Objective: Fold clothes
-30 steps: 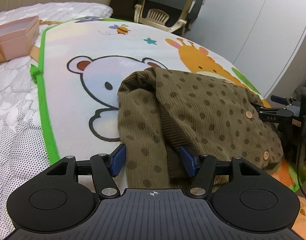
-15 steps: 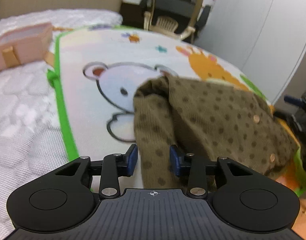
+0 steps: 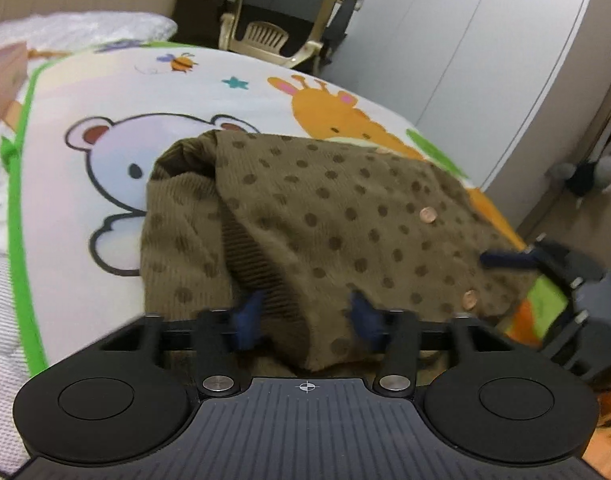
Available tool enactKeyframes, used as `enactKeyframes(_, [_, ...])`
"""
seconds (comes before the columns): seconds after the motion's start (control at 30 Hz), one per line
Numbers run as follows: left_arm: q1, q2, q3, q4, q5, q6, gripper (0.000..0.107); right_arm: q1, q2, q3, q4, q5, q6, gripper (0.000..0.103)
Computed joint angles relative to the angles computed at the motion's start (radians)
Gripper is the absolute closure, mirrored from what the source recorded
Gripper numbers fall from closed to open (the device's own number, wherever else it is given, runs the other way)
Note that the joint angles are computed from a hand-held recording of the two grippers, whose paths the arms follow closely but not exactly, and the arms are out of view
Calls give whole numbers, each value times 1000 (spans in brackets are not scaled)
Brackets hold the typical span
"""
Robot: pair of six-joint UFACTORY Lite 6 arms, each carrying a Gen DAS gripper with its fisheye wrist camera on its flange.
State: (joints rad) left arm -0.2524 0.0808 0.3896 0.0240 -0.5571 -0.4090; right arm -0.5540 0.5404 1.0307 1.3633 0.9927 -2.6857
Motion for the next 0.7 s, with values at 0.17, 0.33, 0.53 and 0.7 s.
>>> enactKeyframes(0.17, [31, -134, -83, 110, 111, -37, 89, 13, -5, -21, 116, -20, -72, 0])
enactKeyframes(0.33, [52, -296, -164, 30, 162, 23, 45, 45, 26, -16, 191, -62, -77, 0])
enactKeyframes(0.53, [164, -269, -121, -53, 148, 29, 25, -9, 46, 73, 93, -59, 98, 0])
enactKeyframes(0.7, [253, -117, 16, 234, 70, -188, 15, -88, 203, 408, -199, 29, 621, 0])
